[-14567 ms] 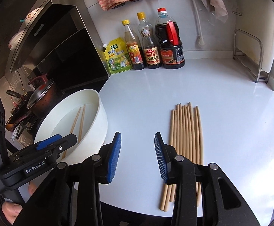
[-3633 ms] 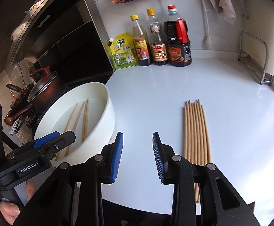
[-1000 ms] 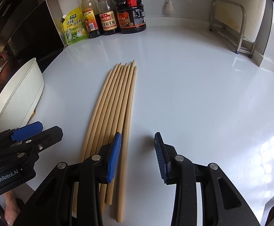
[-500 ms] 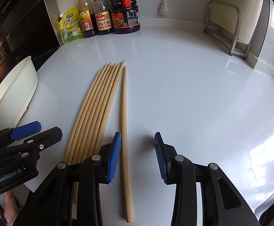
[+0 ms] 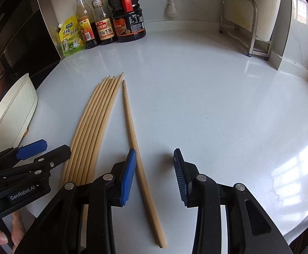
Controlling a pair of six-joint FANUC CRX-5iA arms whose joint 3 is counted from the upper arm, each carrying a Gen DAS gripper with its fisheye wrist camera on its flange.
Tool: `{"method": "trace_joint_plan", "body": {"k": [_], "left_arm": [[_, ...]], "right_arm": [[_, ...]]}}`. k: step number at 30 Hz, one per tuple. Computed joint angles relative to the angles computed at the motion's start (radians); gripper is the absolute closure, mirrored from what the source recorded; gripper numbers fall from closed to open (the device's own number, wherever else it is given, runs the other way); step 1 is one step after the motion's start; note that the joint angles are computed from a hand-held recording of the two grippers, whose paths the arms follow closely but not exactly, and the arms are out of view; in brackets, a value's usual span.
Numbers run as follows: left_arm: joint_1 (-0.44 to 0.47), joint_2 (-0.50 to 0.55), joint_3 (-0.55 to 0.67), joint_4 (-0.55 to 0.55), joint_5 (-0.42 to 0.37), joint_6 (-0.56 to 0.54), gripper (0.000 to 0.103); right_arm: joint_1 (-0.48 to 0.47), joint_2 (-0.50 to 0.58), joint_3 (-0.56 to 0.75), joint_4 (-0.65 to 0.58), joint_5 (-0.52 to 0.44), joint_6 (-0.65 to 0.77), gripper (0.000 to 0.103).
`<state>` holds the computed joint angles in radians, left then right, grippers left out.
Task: Organize utensils
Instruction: 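Move both open tools back from the basin to the chopstick row, then close the left tool on a chopstick while the right tool grasps another chopstick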
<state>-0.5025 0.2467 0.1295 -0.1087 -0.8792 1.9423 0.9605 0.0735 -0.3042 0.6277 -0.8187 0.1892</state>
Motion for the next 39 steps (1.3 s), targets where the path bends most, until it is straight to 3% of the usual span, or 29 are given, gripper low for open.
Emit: {"method": "trace_joint_plan", "body": {"k": [22,28,31,33,35,39], "left_arm": [[-0.032,0.039,0.076,-0.109,-0.078,0.047,0.035],[-0.029,0.047,0.086,-0.093,-0.066,0.021,0.056],[-0.028,0.048,0.085,-0.077,-0.058,0.005,0.074],[-0.025,0.044,0.074,-0.056,-0.046,-0.014,0.092],[-0.02,0.036,0.058,-0.033,-0.035,-0.03,0.095],[-0.004,0.019,0.024,0.026,-0.018,-0.064,0.095]], "right_arm": [[0.011,0.021,0.015,0.017,-0.02,0.046,0.068],[0.03,0.048,0.027,0.06,-0.056,0.07,0.068],[0.032,0.05,0.021,0.074,-0.048,0.069,0.069],[0.033,0.046,0.019,0.07,-0.038,0.078,0.085],[0.035,0.049,0.023,0.071,-0.041,0.084,0.096],[0.021,0.026,0.007,0.043,0.002,0.06,0.097]]}}
